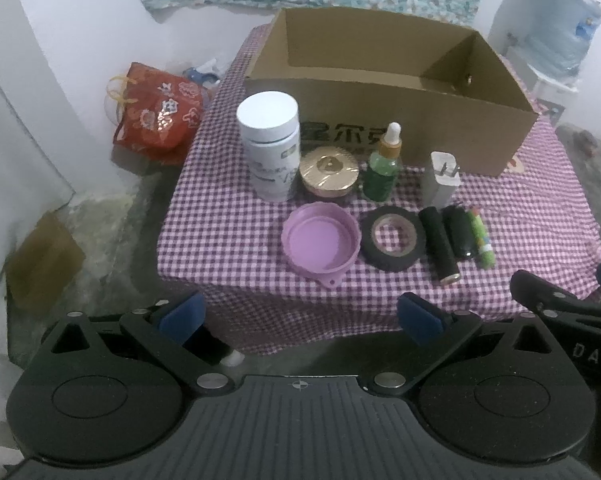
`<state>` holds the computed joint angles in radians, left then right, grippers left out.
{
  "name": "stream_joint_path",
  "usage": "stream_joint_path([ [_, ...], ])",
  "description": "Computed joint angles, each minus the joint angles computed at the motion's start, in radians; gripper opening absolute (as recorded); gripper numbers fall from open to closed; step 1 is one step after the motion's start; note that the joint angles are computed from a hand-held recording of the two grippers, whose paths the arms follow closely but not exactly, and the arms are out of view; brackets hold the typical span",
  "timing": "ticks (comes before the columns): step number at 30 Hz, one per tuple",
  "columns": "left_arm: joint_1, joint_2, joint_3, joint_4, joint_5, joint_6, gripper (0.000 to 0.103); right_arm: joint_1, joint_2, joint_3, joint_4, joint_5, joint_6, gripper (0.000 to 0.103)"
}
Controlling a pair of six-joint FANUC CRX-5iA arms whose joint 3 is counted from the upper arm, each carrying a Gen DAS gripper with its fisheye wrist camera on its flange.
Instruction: Organize rigid objects
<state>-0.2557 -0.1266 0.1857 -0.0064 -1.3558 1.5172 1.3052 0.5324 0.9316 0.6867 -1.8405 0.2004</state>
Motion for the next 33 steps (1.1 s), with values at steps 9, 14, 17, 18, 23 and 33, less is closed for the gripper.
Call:
stream_joint_path([
  [9,-0.007,0.036,-0.013,0.087,0.084,-0.070,0.103,-0.024,-0.090,-0.157,0.010,0.037,-0.068,0.103],
  [14,0.004,0.047,-0.060,0.191,0.173,-0.162,0.103,-0.029,-0.173,-0.305,0.053,0.118,-0.123,0.103],
  [17,0.008,0.058,-0.080,0.258,0.206,-0.229,0.103,-0.032,-0.230,-0.404,0.086,0.187,-0.160,0.103],
  [18,0.010,0.058,-0.093,0.285,0.223,-0.256,0.103,-0.034,-0.246,-0.429,0.088,0.207,-0.171,0.103],
  [23,0.033,0.049,-0.202,0.516,0.306,-0.403,0.103,-0.048,-0.320,-0.546,0.101,0.306,-0.219,0.103],
  [33,-0.038,0.124,-0.110,0.411,0.273,-0.400,0.103,-0.078,-0.434,-0.700,0.071,0.432,-0.364,0.094],
])
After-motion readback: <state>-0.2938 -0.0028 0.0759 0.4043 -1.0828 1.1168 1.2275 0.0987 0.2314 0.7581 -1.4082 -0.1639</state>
